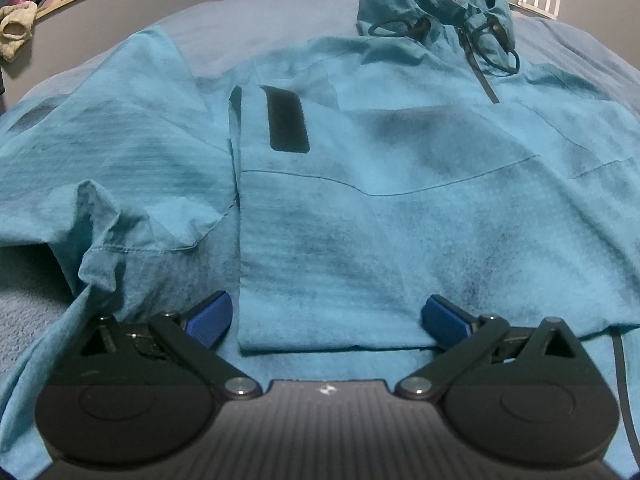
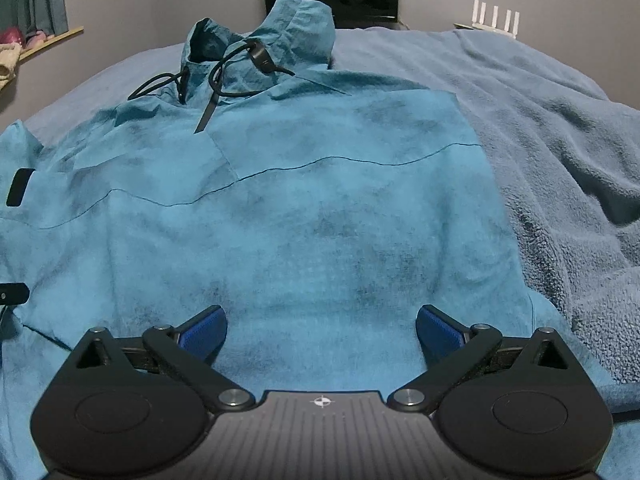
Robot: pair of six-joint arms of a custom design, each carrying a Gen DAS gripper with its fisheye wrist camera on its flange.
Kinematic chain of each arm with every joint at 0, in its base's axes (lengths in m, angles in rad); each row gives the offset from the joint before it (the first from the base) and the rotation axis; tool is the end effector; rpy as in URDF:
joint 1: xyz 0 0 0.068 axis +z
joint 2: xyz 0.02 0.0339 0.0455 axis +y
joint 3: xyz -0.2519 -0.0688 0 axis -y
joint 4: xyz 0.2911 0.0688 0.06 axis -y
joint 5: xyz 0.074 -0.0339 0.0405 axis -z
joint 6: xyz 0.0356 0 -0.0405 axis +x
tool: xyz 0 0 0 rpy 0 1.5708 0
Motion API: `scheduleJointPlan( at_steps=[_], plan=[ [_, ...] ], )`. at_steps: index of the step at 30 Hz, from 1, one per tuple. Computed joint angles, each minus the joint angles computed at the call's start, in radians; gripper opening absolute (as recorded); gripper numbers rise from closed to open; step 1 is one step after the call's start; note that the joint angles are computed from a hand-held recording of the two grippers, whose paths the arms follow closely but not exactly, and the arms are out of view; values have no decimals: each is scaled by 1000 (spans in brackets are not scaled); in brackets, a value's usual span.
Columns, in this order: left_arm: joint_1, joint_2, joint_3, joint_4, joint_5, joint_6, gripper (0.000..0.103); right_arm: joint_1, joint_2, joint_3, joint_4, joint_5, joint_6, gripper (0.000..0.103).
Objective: Fold large clothes
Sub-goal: 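Open the right tool, release the sleeve and withdraw, then grasp the other jacket sleeve with the left tool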
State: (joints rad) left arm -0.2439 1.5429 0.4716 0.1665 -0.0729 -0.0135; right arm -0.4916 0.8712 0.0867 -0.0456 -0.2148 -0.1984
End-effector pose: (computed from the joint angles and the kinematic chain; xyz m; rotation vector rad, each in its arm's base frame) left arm 0.2653 -0.0633 0.0524 0.2532 2.4593 -0.0203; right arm 0.1619 -0.0781 0.0628 0.2486 2.3642 -0.0709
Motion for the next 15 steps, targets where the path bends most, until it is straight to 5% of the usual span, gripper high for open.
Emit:
scheduleJointPlan(
  at_steps=[8,12,15],
  plan=[
    [33,-105,-36,-45,75,7,103,-28,-35,-5,-27,-37,-17,103],
    [111,-439,-166,-70,206,59,103,-57,-88,-24,-45,-130,-21,103],
    [218,-693,-191,-195,295,86,103,-67,-213,-64,-80,-173,18,103]
  ],
)
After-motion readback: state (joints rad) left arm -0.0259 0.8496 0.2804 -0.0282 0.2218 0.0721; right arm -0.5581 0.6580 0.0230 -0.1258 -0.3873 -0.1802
